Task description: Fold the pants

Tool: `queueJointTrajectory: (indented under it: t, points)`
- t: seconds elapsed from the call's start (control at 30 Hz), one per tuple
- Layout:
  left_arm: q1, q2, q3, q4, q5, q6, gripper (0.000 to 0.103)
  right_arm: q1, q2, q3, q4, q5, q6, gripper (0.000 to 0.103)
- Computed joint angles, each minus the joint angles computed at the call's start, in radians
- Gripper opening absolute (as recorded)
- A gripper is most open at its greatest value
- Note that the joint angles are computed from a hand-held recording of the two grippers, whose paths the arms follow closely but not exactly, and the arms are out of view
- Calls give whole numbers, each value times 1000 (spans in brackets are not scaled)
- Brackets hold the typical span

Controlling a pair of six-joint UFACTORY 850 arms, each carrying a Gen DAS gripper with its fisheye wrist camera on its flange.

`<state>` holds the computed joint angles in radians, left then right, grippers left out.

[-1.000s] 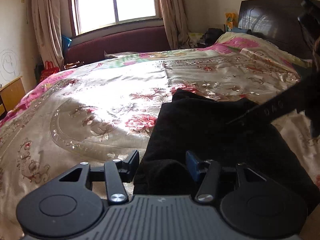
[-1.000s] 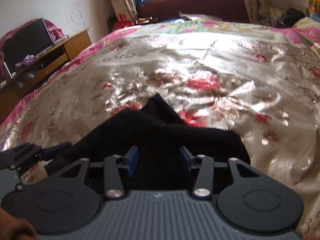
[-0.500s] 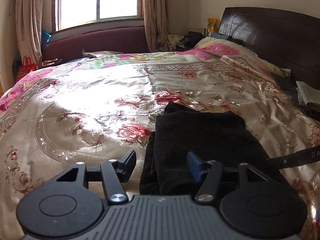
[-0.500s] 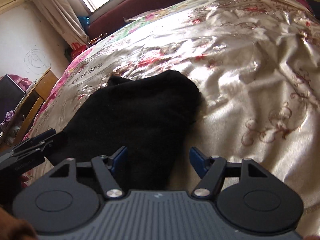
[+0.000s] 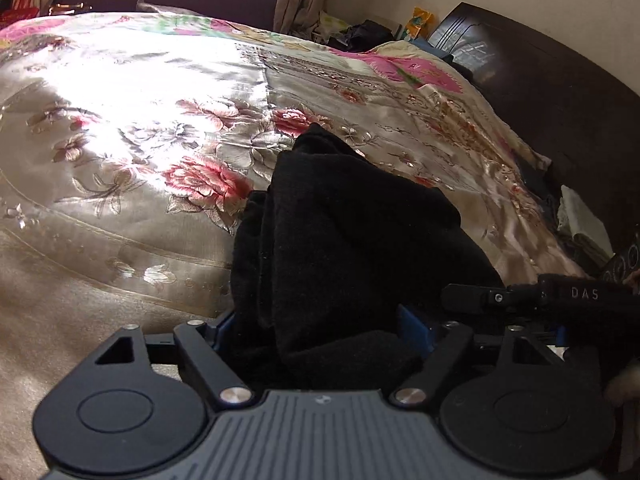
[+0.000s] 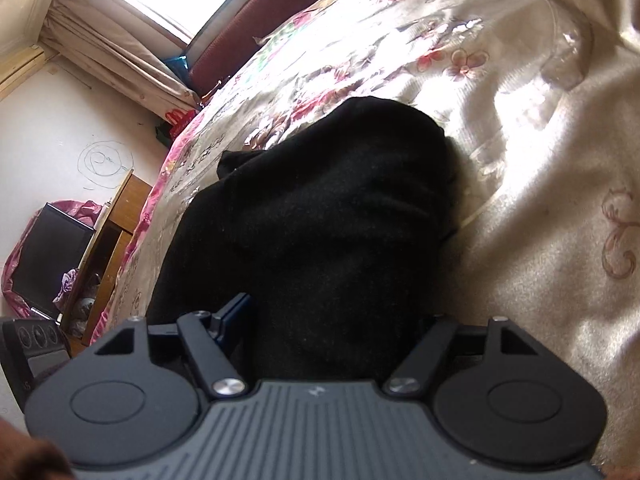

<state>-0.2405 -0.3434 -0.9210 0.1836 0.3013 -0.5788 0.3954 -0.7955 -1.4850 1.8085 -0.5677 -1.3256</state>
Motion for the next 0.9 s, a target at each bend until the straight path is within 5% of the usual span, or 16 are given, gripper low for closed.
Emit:
queueJointTrajectory:
  t: [0.17,0.27,0.37,0.4,0.47,0.57,0.67,0.9]
  points:
    - [1,24,-15,-126,61,86,62,-22,-24,-81,-10,-30,30,40]
    - [0,-14,-77,-301,71,271,62,-23,-78,-187,-25,-30,48,37]
    - [-2,-113,-174,-553,14,555,70,-17,-206,-405,-244,12,298,42]
    - [-2,-132,-192,-594,0,587,73,-8,-247,-468,-340,52,368,51]
    - [-7,-123,-185,-629,-1,583,75,2,-261,-488,-408,85,397,51]
    - [-41,-69,-135,-868,57,824,80,-3,-151,-322,-205,121,170,54]
    - [-100,-24,-87,-1167,179,1134,89,15,-11,-139,56,262,-144,54]
    - [-253,57,-32,-1551,350,1459,93,61,187,152,543,239,-770,54]
